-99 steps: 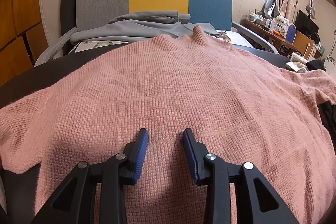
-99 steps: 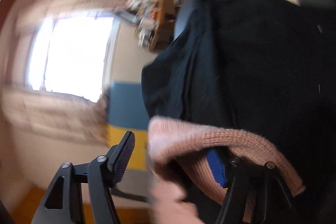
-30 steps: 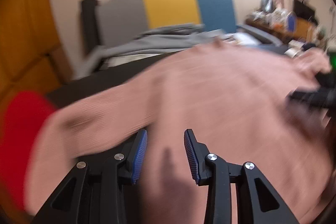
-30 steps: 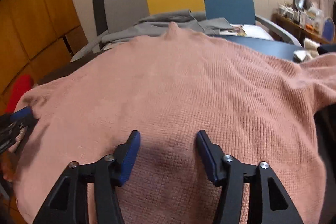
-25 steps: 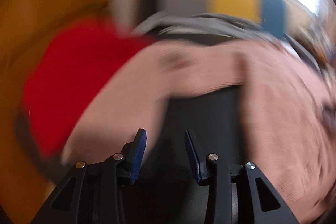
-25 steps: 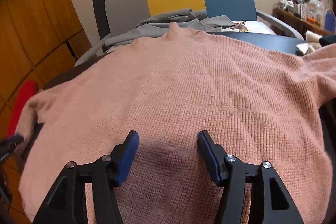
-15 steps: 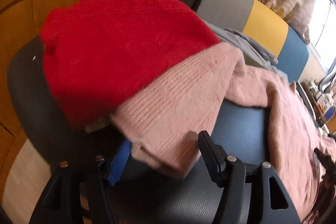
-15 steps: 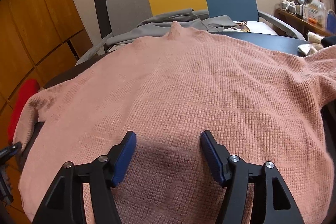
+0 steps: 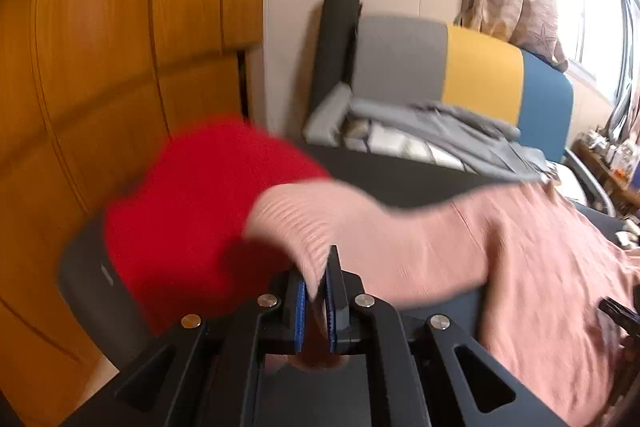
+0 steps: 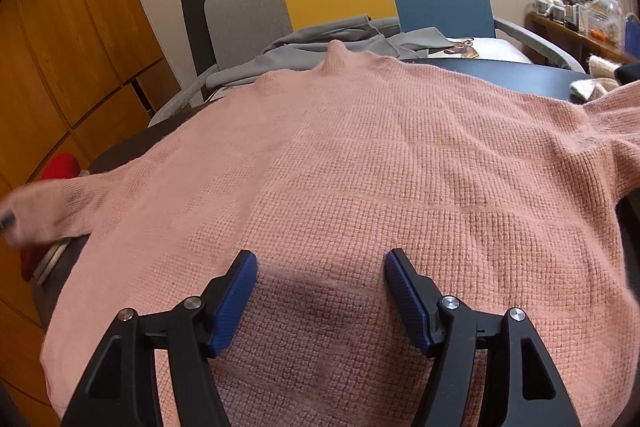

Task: Fold clothes

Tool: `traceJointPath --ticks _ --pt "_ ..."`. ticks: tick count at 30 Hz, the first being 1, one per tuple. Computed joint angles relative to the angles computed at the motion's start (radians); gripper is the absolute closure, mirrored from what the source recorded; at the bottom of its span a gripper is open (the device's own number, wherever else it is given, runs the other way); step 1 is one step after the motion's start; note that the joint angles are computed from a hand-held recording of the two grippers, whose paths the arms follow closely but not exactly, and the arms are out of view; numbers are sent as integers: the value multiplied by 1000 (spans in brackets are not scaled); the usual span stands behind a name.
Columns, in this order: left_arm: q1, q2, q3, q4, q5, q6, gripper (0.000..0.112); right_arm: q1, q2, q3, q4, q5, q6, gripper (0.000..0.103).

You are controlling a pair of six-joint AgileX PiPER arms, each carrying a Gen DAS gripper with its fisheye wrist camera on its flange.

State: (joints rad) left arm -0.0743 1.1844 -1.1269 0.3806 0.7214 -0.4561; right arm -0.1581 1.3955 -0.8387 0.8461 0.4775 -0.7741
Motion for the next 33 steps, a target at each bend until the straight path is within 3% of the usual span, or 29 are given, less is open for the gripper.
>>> traceJointPath --ticks 6,9,12,15,17,22,24,27,30,33 --pt "202 216 -269 -72 67 327 106 0 0 1 3 -1 -2 35" --pt "266 341 -337 -119 133 370 105 7 0 0 -16 -7 15 35" --pt "317 425 -350 -188 147 365 102 8 2 -2 -22 -9 18 34" --pt "349 365 -255 -228 61 370 91 12 3 -2 -30 -10 23 33" --pt "367 313 -186 -205 10 337 89 14 3 -3 -35 -11 27 33" --pt "363 172 -91 47 -48 -22 88 18 5 -2 -33 -16 21 31" --pt "295 83 -13 92 -129 -85 88 22 4 -1 -38 -20 27 31" --pt "76 59 23 94 -141 -99 86 27 4 0 -47 -25 35 31" --pt "-173 136 18 -48 -184 -36 85 32 3 1 -55 -30 44 31" --pt "-388 264 -29 -42 -244 -108 85 31 4 0 -54 -30 42 31"
